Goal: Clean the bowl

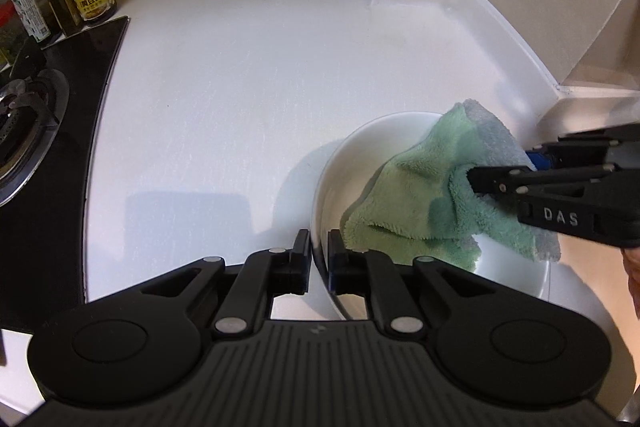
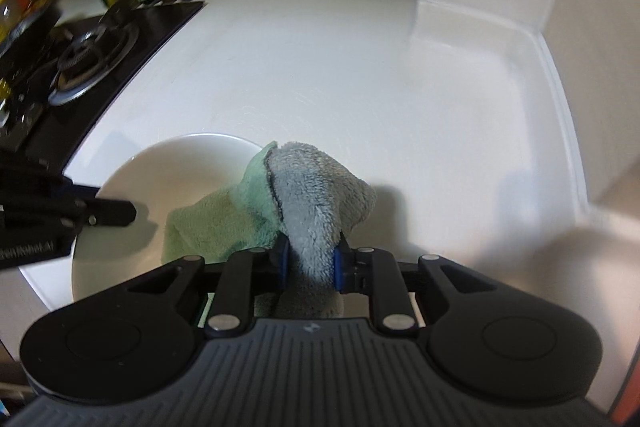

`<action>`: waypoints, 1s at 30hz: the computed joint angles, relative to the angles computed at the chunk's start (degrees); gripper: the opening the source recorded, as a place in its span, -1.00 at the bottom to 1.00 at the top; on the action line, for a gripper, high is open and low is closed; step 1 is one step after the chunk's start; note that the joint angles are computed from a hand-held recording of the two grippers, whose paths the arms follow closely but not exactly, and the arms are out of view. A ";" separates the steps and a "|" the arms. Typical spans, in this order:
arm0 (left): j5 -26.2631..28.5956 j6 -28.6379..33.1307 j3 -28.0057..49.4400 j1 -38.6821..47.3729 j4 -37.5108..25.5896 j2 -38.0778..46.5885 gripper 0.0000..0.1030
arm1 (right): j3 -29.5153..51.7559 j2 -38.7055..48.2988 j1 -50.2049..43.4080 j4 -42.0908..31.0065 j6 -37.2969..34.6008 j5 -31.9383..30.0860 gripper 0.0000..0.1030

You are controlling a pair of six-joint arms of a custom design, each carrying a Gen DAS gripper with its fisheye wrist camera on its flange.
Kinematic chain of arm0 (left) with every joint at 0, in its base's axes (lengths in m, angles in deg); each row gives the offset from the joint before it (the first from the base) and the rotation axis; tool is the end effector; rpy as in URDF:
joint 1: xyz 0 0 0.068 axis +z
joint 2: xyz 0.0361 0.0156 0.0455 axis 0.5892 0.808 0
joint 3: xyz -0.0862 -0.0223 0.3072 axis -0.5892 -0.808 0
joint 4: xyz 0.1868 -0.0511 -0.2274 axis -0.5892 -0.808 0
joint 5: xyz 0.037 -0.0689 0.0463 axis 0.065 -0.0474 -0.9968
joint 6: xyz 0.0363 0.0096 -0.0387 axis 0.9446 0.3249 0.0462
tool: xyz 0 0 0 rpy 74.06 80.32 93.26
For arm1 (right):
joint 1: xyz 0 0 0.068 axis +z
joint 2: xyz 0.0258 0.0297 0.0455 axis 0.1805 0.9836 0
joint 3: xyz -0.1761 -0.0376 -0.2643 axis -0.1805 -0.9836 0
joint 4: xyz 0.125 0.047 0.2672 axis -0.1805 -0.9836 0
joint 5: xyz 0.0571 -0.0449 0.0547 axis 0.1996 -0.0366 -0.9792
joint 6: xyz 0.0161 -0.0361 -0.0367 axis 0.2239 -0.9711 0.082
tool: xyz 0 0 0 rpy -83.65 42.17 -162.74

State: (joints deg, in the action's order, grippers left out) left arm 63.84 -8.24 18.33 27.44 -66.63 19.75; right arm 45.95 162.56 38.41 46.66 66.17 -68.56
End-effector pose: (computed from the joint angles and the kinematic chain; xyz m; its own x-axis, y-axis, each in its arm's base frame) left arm 0.2906 -0.0499 0.0923 -0.8627 0.2160 -0.4573 0.2908 0.9516 -0.0992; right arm 0.3038 0.1634 0.1003 -0.8099 -0.2776 -0.5168 -0.3825 0.9178 0.1064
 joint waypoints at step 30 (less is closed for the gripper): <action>3.97 1.45 7.53 1.73 -6.80 4.43 -0.81 | 11.88 4.76 -0.06 -12.65 -19.98 -0.96 -0.66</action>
State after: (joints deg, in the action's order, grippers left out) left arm 67.81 -6.78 25.86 29.16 -73.43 24.19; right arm 57.82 167.32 38.35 34.01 46.19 -69.52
